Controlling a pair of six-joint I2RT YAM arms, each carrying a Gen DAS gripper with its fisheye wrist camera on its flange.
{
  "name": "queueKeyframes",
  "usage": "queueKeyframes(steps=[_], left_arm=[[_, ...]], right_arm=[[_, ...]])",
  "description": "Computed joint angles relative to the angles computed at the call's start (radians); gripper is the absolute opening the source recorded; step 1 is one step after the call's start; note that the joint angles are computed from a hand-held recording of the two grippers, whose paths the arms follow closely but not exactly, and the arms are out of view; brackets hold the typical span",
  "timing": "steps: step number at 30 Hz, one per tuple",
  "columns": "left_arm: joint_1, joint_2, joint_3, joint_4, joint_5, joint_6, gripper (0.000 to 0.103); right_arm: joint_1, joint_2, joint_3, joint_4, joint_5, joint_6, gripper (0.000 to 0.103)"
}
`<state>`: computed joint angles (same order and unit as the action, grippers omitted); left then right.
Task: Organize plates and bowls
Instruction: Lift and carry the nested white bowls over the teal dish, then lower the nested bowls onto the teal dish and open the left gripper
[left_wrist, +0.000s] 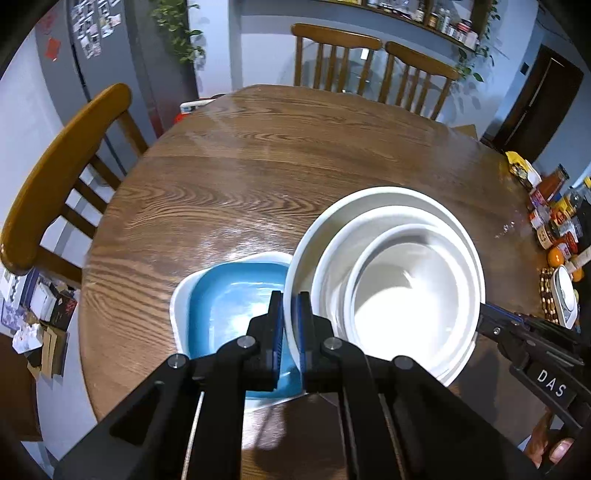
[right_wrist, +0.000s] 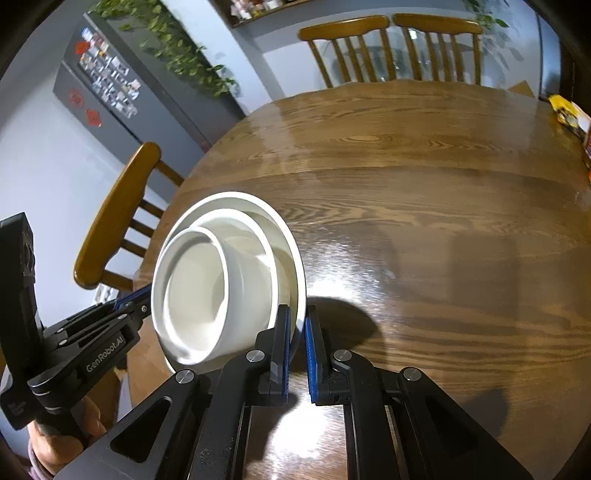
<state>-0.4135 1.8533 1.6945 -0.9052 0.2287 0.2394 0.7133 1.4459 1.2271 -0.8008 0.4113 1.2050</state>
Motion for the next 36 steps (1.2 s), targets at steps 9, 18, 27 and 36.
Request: queueKeyframes(steps=[9, 18, 27, 36], left_arm=[[0.088, 0.041, 0.033, -0.026, -0.02, 0.014, 0.002], [0.142, 0.157, 0.126, -0.078, -0.048, 0.018, 0.002], [0.142, 0.225, 0.19, -0.118, -0.063, 0.034, 0.003], [0.154, 0.249, 0.22, -0.129, -0.04, 0.031, 0.009]], right_arm=[[-0.019, 0.164, 0.126, 0.052, -0.089, -0.078, 0.011], [-0.058, 0.32, 0.232, 0.073, -0.194, -0.129, 0.011], [-0.09, 0.378, 0.265, 0.073, -0.251, -0.127, 0.011], [-0.107, 0.339, 0.21, 0.119, -0.267, -0.11, 0.011]])
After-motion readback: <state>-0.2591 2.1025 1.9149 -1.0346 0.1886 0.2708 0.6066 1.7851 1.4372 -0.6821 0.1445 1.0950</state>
